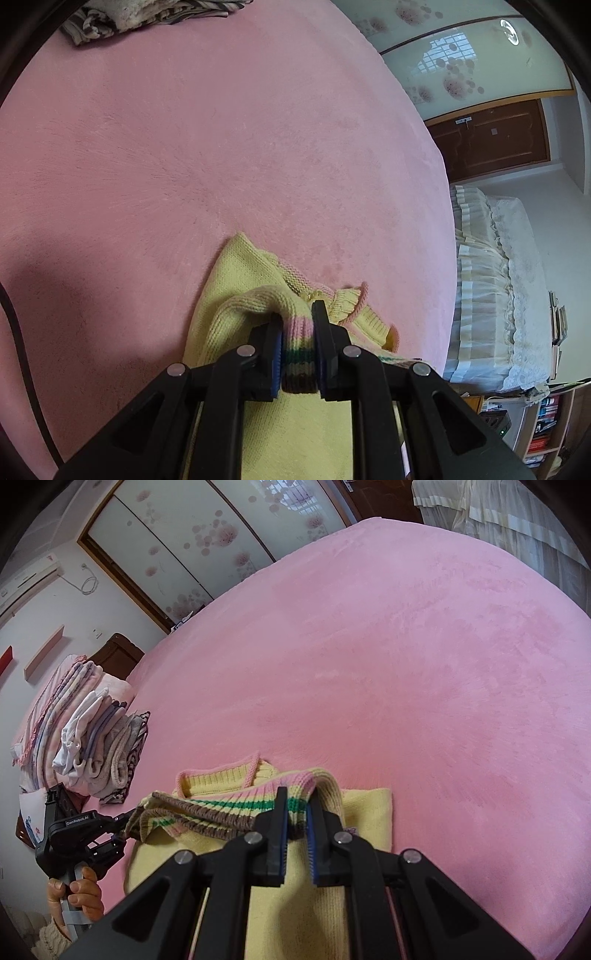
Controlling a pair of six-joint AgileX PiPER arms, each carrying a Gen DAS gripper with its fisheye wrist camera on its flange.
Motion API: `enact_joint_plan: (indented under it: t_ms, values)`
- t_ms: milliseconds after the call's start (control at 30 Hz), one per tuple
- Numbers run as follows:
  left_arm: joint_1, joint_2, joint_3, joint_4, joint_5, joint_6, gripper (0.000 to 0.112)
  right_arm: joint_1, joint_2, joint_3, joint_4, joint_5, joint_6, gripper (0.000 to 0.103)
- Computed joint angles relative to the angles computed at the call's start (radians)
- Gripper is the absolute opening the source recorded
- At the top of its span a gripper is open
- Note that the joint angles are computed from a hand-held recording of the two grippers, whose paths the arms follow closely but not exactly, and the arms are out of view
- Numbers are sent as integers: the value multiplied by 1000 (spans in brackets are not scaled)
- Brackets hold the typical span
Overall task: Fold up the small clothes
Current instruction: 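Lift the hem with both tools and fold it over toward the collar, then lay the hem on the collar and open both tools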
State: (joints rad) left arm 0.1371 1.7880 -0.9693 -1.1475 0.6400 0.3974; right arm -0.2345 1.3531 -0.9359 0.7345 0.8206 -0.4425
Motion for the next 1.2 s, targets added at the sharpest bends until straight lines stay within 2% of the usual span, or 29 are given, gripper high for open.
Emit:
enact_joint_plan:
  t_ms: [67, 133, 200, 233, 300, 400, 567, 667, 833, 967, 1033, 1100, 1200]
  values:
    - [17, 12, -5, -12, 27, 11, 14, 14, 8, -6, -21, -5, 18, 9]
    - [38, 28, -14, -32, 69, 25, 22, 25, 7, -7, -28, -11, 32, 11]
    - [54, 30, -12, -67, 101, 52, 35, 34, -1, -6, -35, -19, 40, 15]
    - [61, 26, -6, -82, 107, 65, 40, 39, -6, -6, -43, -23, 48, 17]
    - [71, 7, 14, -113, 100, 91, 51, 44, -19, -6, -56, -34, 66, 30]
    - [85, -14, 33, -125, 91, 81, 58, 37, -40, -7, -70, -47, 93, 34]
    - [109, -61, 71, -147, 54, 59, 60, -11, -74, -5, -62, -44, 95, 34]
    - [83, -107, 78, -87, 6, 14, 61, 7, -100, -8, -107, -50, 111, 34]
    - [-62, -163, 52, 107, -62, -88, 61, 141, -120, -13, -193, -65, 136, 33]
    - [-247, -159, -6, 294, -92, -168, 61, 301, -100, -12, -250, -87, 159, 18]
    - [-328, -135, -46, 392, -96, -203, 61, 356, -75, -14, -248, -93, 151, 16]
    - [-376, -105, -78, 436, -101, -219, 60, 393, -43, -15, -227, -93, 125, 12]
    - [-374, -43, -126, 432, -90, -199, 60, 423, 23, -30, -202, -94, 106, 10]
